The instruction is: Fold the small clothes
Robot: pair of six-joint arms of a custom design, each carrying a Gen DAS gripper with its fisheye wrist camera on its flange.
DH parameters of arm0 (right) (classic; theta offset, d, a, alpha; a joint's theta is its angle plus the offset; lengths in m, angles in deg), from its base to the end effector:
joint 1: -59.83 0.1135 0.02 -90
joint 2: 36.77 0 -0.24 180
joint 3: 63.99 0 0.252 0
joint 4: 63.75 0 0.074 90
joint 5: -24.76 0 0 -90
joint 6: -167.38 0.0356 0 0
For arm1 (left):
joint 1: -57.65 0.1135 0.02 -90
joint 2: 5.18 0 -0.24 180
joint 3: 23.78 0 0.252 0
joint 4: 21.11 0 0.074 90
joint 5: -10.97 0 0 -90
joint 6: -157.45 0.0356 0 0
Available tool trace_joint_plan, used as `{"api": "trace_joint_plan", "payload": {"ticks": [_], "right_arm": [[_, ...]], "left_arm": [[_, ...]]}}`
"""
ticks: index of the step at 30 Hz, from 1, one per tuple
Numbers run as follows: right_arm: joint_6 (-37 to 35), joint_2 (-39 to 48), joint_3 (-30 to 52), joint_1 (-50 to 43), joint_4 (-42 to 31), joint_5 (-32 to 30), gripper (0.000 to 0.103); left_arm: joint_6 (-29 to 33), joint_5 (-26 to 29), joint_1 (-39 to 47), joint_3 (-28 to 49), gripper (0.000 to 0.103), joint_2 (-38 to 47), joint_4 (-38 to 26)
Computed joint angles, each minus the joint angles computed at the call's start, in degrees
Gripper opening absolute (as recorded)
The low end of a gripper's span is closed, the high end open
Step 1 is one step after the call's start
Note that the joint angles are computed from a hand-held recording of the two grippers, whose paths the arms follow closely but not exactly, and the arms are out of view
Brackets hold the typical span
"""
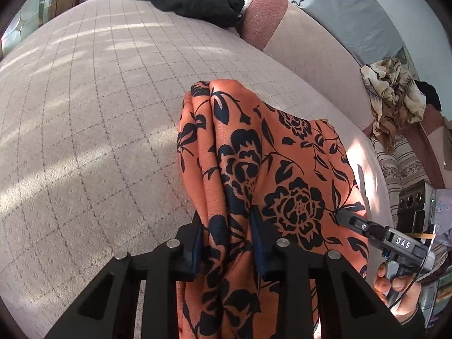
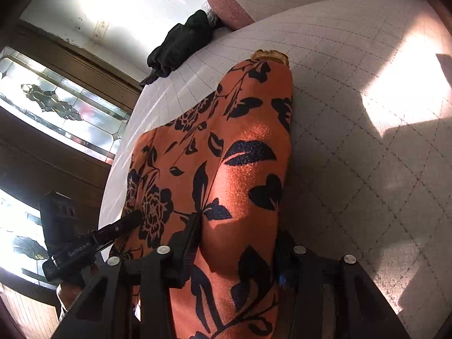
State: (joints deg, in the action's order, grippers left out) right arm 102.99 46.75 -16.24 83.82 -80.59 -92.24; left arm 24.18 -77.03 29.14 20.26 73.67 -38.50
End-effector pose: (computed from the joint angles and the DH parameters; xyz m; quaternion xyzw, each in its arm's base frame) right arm 0.2324 0.1211 0.1207 -0.0618 0.9220 0.3315 0.1902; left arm 0.2170 -0.1193 0.1185 -0.1159 0.9388 -0.2032 0.2527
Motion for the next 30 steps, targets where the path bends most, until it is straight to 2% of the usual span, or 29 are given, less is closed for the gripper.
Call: {"api": "trace_joint_plan", "payload": {"ticks": [1, 6, 10, 13, 15, 17, 18, 19, 20, 21, 22, 23, 27, 30], "right_arm": [[-0.6, -1.5, -0.2, -0.3, -0.8, -0.1, 0.034], [-4.7, -13.0, 0.0, -1.3, -8.1, 2.0, 0.033], [-10.8, -20.0, 2.4, -10.6, -15.9, -1.5, 0.033], [-15.9, -19.5, 5.5, -19.3, -19.4, -5.2, 0.033], [-18.2, -16.2, 6.5, -24.4, -18.9, -7.4, 0.033], [-18.5, -10.6, 6.9, -28.2, -17.4, -7.5, 0.034], [-18.9, -7.2, 7.0, -29.3, -17.1, -6.6, 0.037], [-18.5, -4.6, 6.7, -29.8, -16.6, -4.1, 0.041], [-18.4, -2.6, 6.2, -29.7, -16.8, -0.5, 0.046], [-18.5, -2.2, 4.7, -30.4, -16.1, 0.5, 0.054], [-18.2, -3.6, 2.6, -31.9, -14.8, -1.9, 0.058], [-18.1, -6.1, 1.3, -32.6, -15.3, -2.3, 0.058], [-15.5, -22.2, -1.2, -29.6, -18.3, 2.7, 0.06], [-14.2, -28.3, -0.6, -24.3, -18.3, 3.8, 0.08]], "left_arm": [[-0.1, -1.7, -1.3, 0.9, 0.028, -0.9, -1.6], [-0.9, -6.8, -7.1, 8.1, 0.027, -2.0, -6.0], [-0.8, -8.1, -10.1, 14.3, 0.027, 2.1, -4.8], [-0.5, -8.7, -11.8, 19.0, 0.028, 7.3, -3.9], [-0.5, -8.8, -12.1, 21.8, 0.031, 12.8, -2.8], [-0.4, -9.5, -12.1, 25.5, 0.034, 19.8, -5.2], [-0.4, -9.2, -11.9, 27.0, 0.034, 22.7, -7.8], [0.1, -8.1, -11.5, 27.5, 0.044, 24.7, -8.4], [-0.6, -8.8, -11.6, 25.1, 0.048, 23.9, -6.4], [-1.4, -10.5, -11.9, 22.7, 0.058, 21.4, -6.2], [-1.7, -12.0, -12.2, 21.3, 0.063, 19.2, -7.4], [-1.7, -13.4, -12.5, 20.3, 0.063, 17.0, -8.9], [-0.9, -19.0, -14.3, 15.0, 0.063, 7.3, -13.1], [-1.2, -20.1, -15.3, 14.1, 0.063, 5.1, -14.9]]}}
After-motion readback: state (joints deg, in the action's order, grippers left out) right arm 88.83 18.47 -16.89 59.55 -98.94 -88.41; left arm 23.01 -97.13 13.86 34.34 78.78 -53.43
